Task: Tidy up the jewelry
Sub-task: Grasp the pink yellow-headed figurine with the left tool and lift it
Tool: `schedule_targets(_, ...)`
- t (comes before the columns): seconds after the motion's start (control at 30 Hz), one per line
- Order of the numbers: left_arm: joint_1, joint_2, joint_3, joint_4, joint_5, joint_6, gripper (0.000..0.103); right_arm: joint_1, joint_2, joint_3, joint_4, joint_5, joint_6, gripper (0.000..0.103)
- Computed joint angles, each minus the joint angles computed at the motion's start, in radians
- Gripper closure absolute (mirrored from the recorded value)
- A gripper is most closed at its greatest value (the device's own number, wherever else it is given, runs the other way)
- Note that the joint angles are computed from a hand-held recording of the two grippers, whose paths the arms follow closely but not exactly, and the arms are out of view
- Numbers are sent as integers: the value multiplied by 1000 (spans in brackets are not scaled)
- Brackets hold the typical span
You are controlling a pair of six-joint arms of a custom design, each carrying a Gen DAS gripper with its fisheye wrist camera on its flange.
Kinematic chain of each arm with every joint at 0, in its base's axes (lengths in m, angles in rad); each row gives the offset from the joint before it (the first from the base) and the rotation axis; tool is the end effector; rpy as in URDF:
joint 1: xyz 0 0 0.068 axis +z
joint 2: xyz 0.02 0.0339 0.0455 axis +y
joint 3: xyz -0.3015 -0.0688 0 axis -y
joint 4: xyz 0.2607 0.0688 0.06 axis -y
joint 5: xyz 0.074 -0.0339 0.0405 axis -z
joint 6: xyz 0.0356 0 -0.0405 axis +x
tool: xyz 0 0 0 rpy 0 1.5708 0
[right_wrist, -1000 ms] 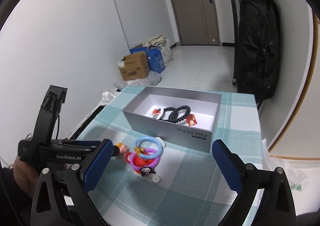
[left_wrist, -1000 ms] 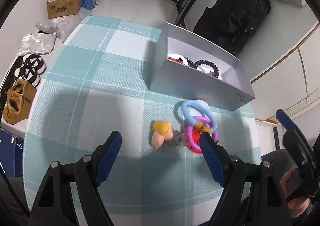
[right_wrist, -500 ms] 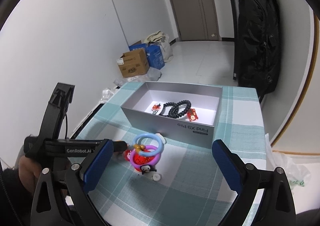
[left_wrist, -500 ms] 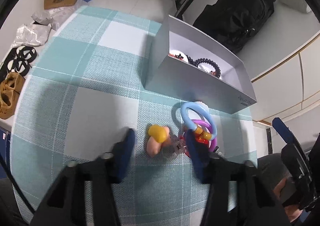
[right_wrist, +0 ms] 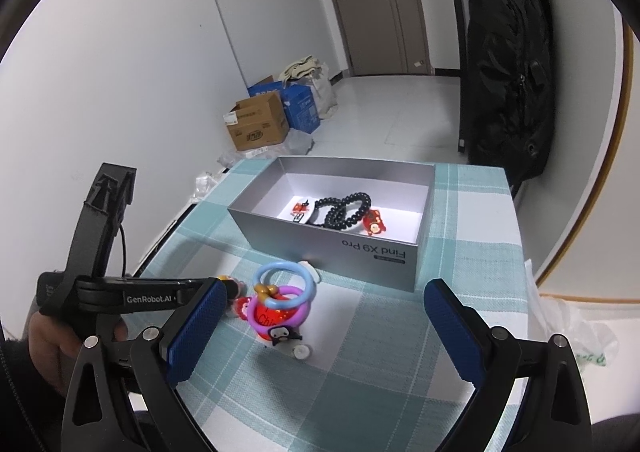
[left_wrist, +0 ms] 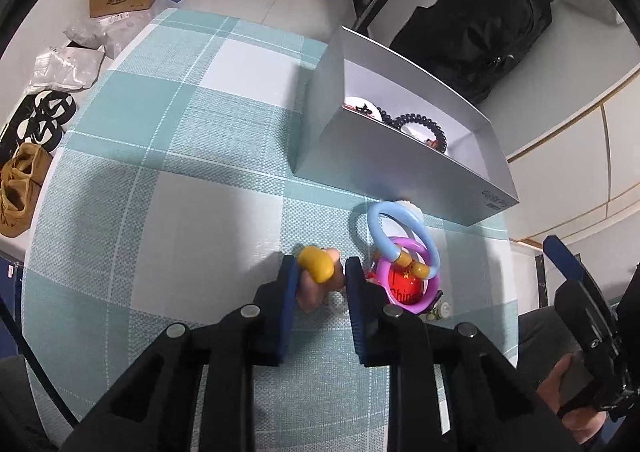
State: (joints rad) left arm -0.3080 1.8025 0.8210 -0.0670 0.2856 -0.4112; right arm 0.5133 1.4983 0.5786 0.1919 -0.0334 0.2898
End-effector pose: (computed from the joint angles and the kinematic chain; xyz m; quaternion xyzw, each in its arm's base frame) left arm 0.3190 -0.1120 0.1298 -0.0126 0.9569 -0.2186 0.1908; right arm 0.2483 0.1413 0.1703 -0.1085 0.9059 0.1739 0.3706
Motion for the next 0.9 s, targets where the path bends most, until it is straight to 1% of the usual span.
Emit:
schedule_targets(0.07, 9, -9, -8, 10, 10, -7, 84, 0, 4, 3, -7, -7, -5, 3)
schedule_targets(0.2, 27, -59, -43, 47, -4, -16, 84, 7, 16, 5, -4, -27, -16, 3)
schedule_targets(0.37, 69, -140, -96, 102, -7, -35, 84, 22, 44, 18, 1, -105, -46, 3)
schedule_targets(0.53, 85, -182, -117, 146, -20, -62, 84, 57, 82, 51, -8, -137, -83, 4)
schedule_targets(0.6, 88, -197, -128, 162, -23, -66, 84, 81, 101, 68, -7, -125, -105, 4)
schedule_targets(0.67, 99, -207, -138, 174, -11, -65, 84, 112, 125, 87, -5, -101, -129, 7)
schedule_targets(0.73, 115, -206, -140, 181, 5, -60, 84, 147, 159, 116, -24, -61, -156, 18)
schedule_targets(0.8, 126, -211, -146, 190, 24, -63, 84, 184, 204, 153, -56, -8, -196, 25)
schedule_targets(0.83, 132, -214, -149, 192, 32, -62, 84, 203, 225, 170, -69, 21, -217, 28)
schedule_targets(0.9, 141, -215, -150, 195, 39, -63, 84, 236, 265, 193, -86, 68, -262, 29)
